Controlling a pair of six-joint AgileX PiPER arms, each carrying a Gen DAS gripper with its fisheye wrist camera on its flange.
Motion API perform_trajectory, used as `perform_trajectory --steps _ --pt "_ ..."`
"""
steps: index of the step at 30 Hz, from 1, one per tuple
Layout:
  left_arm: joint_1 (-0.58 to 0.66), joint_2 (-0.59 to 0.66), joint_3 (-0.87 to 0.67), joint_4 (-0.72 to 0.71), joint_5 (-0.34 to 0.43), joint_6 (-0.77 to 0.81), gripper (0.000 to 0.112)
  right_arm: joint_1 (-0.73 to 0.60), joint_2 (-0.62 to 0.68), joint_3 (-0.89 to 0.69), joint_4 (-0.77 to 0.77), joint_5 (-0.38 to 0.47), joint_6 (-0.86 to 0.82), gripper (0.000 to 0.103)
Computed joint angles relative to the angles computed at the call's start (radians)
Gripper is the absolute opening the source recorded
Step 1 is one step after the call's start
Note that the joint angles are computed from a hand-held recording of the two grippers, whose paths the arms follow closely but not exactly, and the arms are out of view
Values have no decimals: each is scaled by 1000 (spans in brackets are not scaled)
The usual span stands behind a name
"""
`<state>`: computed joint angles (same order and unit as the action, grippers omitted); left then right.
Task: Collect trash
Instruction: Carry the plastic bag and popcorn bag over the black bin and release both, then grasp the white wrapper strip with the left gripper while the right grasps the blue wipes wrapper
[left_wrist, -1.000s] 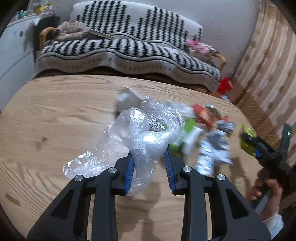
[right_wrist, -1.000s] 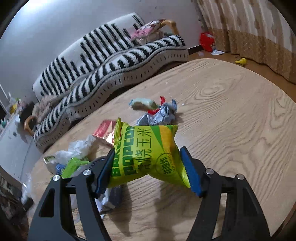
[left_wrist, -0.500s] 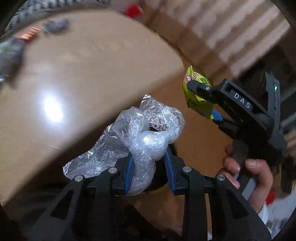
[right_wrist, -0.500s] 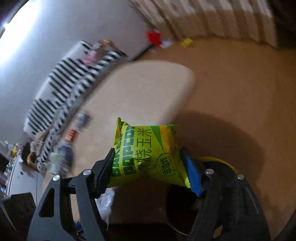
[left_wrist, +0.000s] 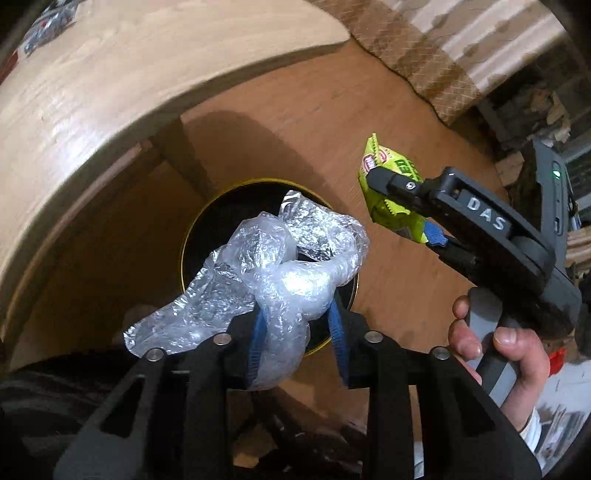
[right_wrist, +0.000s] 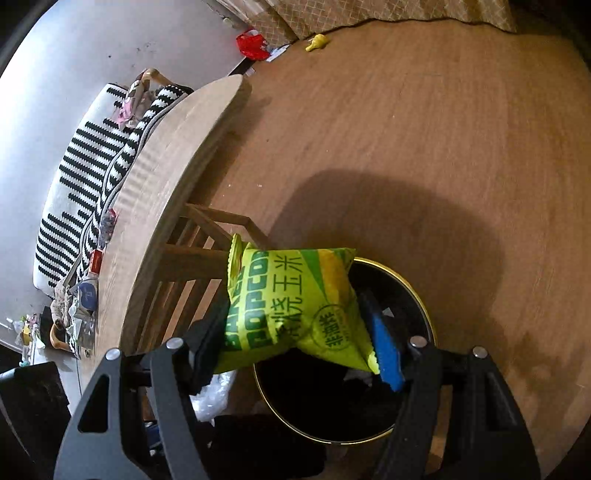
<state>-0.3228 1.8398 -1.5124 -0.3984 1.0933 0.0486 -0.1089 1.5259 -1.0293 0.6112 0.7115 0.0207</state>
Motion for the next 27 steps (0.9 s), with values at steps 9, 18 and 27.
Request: perform_trajectory --steps 9,18,27 --pt "175 -115 53 -42 -61 -58 97 120 -27 -34 -440 -58 440 96" --pt "677 -325 111 175 -197 -23 97 403 151 -400 -498 -47 489 96" --pt "910 -67 -150 284 -184 -26 97 679 636 -1238 -555 231 535 96"
